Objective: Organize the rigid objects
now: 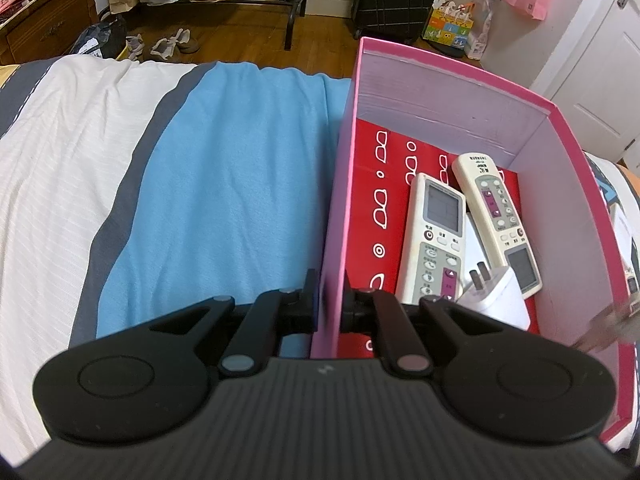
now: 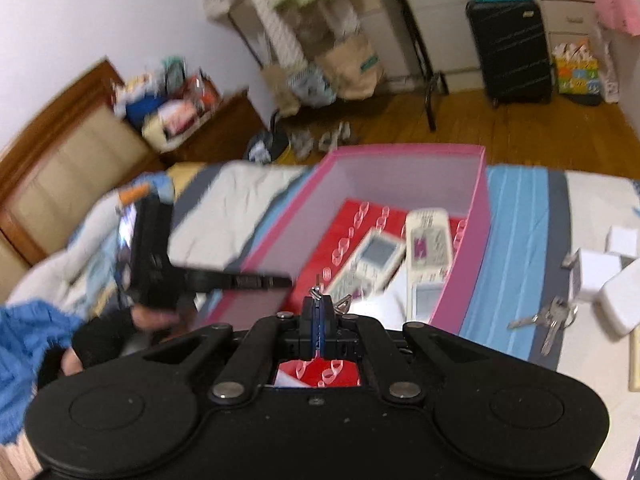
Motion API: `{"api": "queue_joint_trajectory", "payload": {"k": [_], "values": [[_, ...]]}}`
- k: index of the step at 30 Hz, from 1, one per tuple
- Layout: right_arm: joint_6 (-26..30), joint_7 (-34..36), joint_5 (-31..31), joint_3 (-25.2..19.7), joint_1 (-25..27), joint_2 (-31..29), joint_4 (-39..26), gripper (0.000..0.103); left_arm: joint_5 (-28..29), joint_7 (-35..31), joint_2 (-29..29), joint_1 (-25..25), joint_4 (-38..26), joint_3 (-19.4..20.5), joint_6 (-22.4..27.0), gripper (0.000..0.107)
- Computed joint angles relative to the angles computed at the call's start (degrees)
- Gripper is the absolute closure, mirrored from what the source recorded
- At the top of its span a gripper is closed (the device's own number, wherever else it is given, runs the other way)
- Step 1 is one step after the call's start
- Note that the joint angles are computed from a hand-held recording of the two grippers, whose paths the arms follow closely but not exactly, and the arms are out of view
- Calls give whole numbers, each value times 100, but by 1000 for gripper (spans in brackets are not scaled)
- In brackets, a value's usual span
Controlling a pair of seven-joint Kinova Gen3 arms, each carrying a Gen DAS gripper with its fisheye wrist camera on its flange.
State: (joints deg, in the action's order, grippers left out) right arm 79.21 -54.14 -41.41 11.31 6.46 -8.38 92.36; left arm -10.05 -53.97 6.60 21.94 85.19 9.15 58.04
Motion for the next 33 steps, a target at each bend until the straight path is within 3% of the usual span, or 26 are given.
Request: {"api": "queue_joint_trajectory", "payload": {"k": [9, 16, 20, 22, 24, 33], "values": [[467, 220, -263, 186, 281, 225, -399, 88, 59, -3, 10, -15, -14, -7, 4, 101], [862, -695, 497, 170, 774, 803, -1361, 74, 66, -8, 10, -22, -14, -11, 8, 101], [626, -774, 1111, 54, 913, 1084, -1355, 66, 71, -1, 18, -22, -25, -11, 24, 101], [710, -659, 970, -194, 1347, 1378, -1403, 65, 76, -12, 19, -24, -25, -11, 22, 101], [892, -588, 772, -244, 1545, 1737, -1529, 56, 132, -41, 13, -47, -16, -17, 6, 101], [-361, -870, 1775, -580, 1136, 1798, -879, 55, 173, -97, 17, -78, -28, -24, 14, 100]]}}
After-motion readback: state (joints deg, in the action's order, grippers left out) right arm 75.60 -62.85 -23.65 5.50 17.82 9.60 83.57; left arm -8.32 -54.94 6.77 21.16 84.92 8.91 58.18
